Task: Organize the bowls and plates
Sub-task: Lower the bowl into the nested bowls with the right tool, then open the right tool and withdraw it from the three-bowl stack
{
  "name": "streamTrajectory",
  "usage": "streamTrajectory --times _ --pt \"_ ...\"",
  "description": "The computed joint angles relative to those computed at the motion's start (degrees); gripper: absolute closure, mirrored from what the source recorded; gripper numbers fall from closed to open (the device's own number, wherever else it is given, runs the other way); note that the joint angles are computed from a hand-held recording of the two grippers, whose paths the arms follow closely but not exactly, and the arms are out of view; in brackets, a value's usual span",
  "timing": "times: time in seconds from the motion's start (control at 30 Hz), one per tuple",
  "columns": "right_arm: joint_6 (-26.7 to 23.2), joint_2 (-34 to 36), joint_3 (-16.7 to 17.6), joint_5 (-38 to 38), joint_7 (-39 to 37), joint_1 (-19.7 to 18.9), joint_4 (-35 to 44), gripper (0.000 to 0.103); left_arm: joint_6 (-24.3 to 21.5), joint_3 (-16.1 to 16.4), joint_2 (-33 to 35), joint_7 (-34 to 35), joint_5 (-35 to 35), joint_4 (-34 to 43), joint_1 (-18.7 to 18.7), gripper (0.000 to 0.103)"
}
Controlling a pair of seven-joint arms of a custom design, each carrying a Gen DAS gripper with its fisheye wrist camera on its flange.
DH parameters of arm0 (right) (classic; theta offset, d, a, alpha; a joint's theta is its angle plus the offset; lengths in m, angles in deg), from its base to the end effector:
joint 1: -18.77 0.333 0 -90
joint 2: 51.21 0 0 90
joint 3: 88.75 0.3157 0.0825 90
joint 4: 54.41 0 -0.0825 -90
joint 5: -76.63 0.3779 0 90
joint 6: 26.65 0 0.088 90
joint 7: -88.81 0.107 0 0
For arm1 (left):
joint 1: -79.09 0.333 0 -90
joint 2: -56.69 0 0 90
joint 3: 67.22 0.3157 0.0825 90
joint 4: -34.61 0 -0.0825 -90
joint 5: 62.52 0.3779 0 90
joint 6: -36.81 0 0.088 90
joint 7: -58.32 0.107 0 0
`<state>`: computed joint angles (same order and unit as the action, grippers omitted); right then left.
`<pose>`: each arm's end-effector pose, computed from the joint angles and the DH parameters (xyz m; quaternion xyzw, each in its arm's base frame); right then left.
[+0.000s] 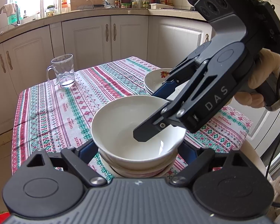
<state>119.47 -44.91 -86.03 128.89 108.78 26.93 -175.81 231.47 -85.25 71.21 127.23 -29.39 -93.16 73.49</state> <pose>0.5719 0.0986 0.3941 -0.8571 0.3913 -0.0572 0.3303 0.5098 -0.2807 0.3742 -0.4083 0.8002 -0.3942 0.1940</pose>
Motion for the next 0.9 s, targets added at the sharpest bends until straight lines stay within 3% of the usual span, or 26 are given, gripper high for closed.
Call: streamTrajectory --times 0.2,0.43,0.7,0.73,0.83,0.9 --pt "0.0 0.5 0.1 0.2 -0.2 -0.1 0.1 0.03 -0.5 -1.5 0.5 -0.6 1.1 0.6 1.6 0.011" --pt "0.0 0.5 0.2 0.3 -0.4 -0.2 0.2 0.029 -1.5 -5.4 1.4 -1.7 3.1 1.5 5.7 0.01" --pt "-0.1 0.3 0.2 0.8 -1.1 -0.2 -0.1 0.024 -2.9 -11.7 2.7 -2.0 5.1 2.1 12.0 0.007" --pt "-0.1 0.3 0.2 0.8 -1.2 -0.2 -0.1 0.023 -2.9 -11.4 2.6 -1.9 5.0 2.1 11.7 0.006" --pt "0.6 0.1 0.3 1.2 -2.0 -0.1 -0.6 0.011 -1.6 -4.5 1.0 0.0 2.4 1.3 4.8 0.006" --pt "0.7 -0.3 0.3 2.3 -3.0 -0.1 -0.9 0.008 -1.4 -4.0 0.6 0.3 2.4 0.9 4.3 0.006"
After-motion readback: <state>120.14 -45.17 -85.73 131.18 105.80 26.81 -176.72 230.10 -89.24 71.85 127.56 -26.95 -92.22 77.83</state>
